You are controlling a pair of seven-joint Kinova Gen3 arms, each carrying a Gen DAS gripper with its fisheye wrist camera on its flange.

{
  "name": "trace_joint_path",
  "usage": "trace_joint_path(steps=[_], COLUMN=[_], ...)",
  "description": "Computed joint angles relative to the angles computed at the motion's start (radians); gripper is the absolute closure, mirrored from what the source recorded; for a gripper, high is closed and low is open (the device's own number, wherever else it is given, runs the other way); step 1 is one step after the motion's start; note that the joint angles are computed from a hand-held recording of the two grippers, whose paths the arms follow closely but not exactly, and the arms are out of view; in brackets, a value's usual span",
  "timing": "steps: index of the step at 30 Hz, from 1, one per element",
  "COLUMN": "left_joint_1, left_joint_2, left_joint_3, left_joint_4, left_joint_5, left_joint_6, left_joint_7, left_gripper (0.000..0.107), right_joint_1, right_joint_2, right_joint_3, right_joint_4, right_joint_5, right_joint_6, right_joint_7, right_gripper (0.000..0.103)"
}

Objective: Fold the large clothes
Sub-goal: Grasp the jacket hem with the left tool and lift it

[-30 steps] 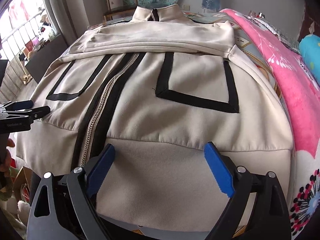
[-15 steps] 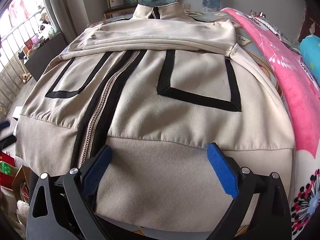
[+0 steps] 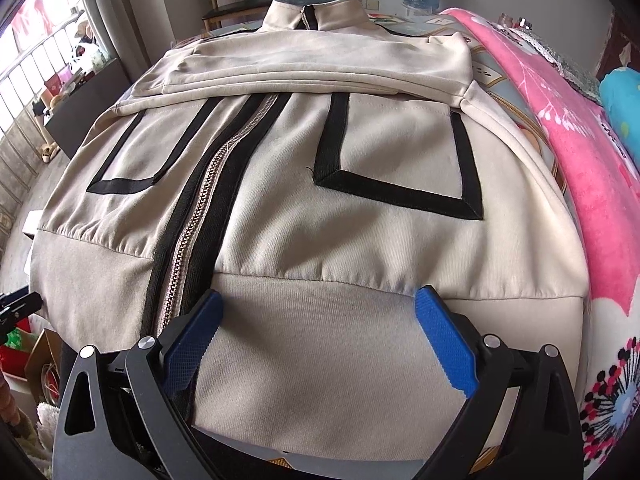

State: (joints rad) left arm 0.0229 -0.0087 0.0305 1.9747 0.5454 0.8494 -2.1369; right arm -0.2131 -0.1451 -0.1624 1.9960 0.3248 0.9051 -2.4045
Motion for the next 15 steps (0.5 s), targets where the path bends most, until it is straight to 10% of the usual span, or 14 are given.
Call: trace_joint_path(steps=[7, 15], left_joint_1=[-0.032, -0.017], left_joint_2=[0.020, 0.015], left_joint_3=[-0.010, -0.001], left_joint_4=[-0.013, -0.044], left_joint_5=[0.078, 0.062], left_joint_6=[0.080, 0.117], left_joint_7=[-0.092, -0.089], left_gripper=[0.089, 0.089], right_joint_1=[-0.001, -0.001], right_joint_2=[0.004, 0.003], right_joint_3=[0.000, 0.002], right_joint_4=[-0.005, -0.004], right_joint_5=[-0.001, -0.002], right_joint_6=[0.008, 0.005], right_joint_7=[-0.001, 0.001], right_gripper=[0.008, 0.008])
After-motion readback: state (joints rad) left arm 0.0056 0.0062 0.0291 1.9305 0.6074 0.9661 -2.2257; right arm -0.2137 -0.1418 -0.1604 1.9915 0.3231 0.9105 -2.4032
